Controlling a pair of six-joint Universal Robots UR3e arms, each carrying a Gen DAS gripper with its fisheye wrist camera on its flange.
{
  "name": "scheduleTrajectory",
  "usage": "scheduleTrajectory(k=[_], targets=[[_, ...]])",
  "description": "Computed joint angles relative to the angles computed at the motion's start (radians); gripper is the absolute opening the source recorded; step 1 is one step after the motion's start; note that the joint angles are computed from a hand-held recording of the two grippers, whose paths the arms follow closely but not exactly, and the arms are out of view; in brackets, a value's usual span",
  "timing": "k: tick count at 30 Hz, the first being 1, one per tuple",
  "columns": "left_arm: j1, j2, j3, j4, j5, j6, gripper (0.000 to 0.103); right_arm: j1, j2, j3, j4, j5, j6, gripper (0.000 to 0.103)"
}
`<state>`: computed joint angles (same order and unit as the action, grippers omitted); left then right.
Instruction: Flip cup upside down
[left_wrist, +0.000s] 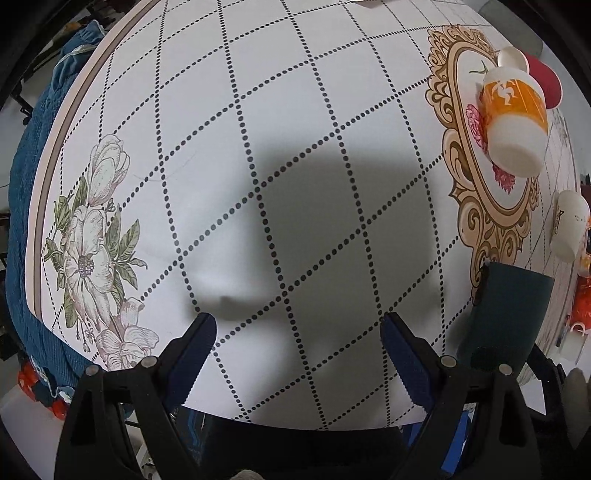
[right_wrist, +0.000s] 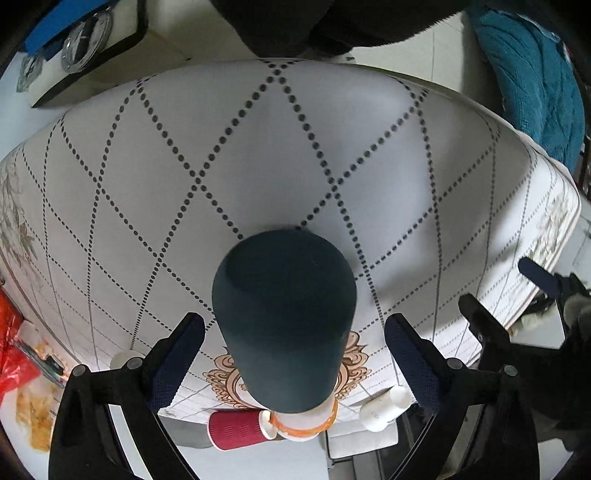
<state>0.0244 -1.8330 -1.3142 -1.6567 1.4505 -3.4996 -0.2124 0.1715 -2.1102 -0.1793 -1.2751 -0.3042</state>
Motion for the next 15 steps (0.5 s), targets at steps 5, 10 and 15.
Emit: scheduleTrajectory(k=[5, 10, 15], targets=[[0.006, 0.007, -0.009, 0.0, -0.003, 0.003, 0.091, -0.013, 0.01, -0.018, 0.015, 0.006, -0.023, 0.094], [0.006, -0.002, 0.0, -0.002, -0.006, 0.001, 0.091, 0.056, 0.078, -0.068, -0.026, -0.043, 0.052, 0.072], [0.01, 0.0, -0.004, 0.001, -0.003, 0.0, 0.091, 0.083, 0.124, -0.075, -0.072, -0.049, 0.109, 0.071]])
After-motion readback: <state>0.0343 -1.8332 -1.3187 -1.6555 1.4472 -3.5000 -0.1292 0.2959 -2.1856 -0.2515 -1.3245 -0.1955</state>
